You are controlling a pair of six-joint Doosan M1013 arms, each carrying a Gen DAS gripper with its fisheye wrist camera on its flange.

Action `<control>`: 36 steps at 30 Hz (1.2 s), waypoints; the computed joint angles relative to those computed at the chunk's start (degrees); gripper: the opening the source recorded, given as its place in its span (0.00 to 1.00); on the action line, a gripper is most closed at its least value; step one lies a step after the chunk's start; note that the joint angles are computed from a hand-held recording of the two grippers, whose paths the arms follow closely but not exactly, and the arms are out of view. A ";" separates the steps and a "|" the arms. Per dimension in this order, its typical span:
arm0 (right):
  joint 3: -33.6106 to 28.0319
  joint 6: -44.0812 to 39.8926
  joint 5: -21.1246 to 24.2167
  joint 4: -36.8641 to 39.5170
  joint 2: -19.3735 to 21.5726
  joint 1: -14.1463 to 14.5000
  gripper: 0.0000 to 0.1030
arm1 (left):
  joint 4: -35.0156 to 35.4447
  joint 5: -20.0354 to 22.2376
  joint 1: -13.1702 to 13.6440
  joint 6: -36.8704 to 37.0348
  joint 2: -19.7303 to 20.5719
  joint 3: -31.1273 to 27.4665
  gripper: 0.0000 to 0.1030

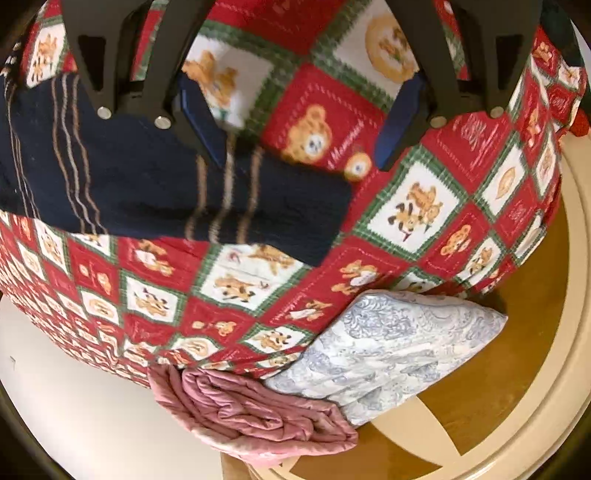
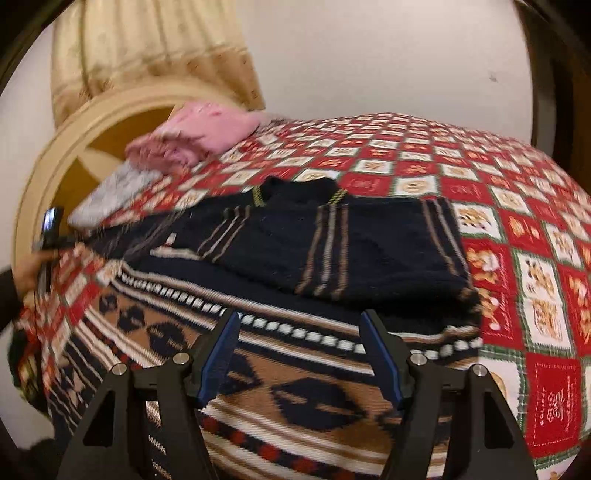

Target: Fold small clothes

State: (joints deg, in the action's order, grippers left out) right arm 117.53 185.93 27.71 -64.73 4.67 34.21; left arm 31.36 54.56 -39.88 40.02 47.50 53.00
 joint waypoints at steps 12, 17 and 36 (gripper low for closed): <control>-1.37 -4.62 1.71 3.42 1.35 3.03 0.66 | -4.17 -3.75 2.87 -4.60 1.48 -0.75 0.79; -1.18 -1.13 1.39 2.80 1.64 3.28 0.66 | -7.65 -7.48 2.64 -2.21 0.50 0.44 0.28; 1.78 13.79 3.35 -6.38 -1.05 5.93 0.66 | -16.38 -25.24 -0.55 3.18 -6.43 3.93 0.12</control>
